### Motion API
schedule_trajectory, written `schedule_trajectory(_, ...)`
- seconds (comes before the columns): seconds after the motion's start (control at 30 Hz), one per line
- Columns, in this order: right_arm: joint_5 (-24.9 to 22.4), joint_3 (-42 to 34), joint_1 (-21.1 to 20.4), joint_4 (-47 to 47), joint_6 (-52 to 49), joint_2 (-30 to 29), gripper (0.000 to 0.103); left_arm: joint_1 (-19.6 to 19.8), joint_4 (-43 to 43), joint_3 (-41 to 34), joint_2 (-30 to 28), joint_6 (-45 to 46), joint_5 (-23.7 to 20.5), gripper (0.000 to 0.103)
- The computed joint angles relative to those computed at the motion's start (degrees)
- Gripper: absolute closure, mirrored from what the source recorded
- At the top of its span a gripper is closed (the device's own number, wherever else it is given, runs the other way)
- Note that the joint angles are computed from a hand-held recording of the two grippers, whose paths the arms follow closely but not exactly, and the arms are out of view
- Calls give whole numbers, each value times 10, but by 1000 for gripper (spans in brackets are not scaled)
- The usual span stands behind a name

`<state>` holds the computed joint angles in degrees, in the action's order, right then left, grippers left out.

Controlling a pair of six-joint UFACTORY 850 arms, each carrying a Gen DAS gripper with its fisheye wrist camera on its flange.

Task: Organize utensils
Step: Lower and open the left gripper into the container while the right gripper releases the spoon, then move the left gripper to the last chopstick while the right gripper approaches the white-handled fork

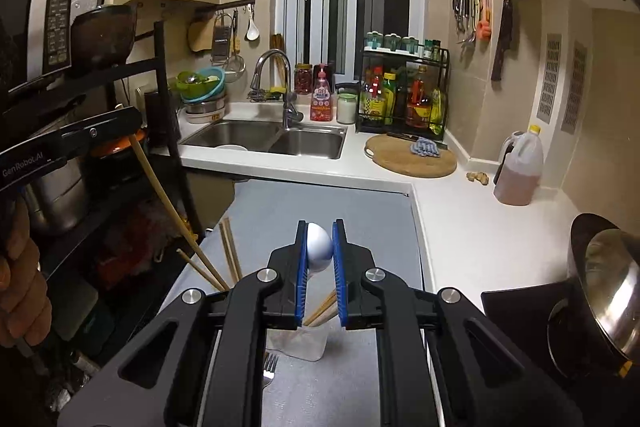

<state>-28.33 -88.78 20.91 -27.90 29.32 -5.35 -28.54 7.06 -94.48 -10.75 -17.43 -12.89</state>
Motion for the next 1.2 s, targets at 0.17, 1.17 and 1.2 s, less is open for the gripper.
schedule_trajectory(0.17,13,8,-10,9,-4,-22,91,3,-24,-14,-35,20,-10,97)
schedule_trajectory(1.17,34,96,31,-250,234,43,76,-28,296,83,21,-273,-1,88)
schedule_trajectory(1.2,34,110,35,-268,256,56,76,-30,316,101,35,-298,3,88)
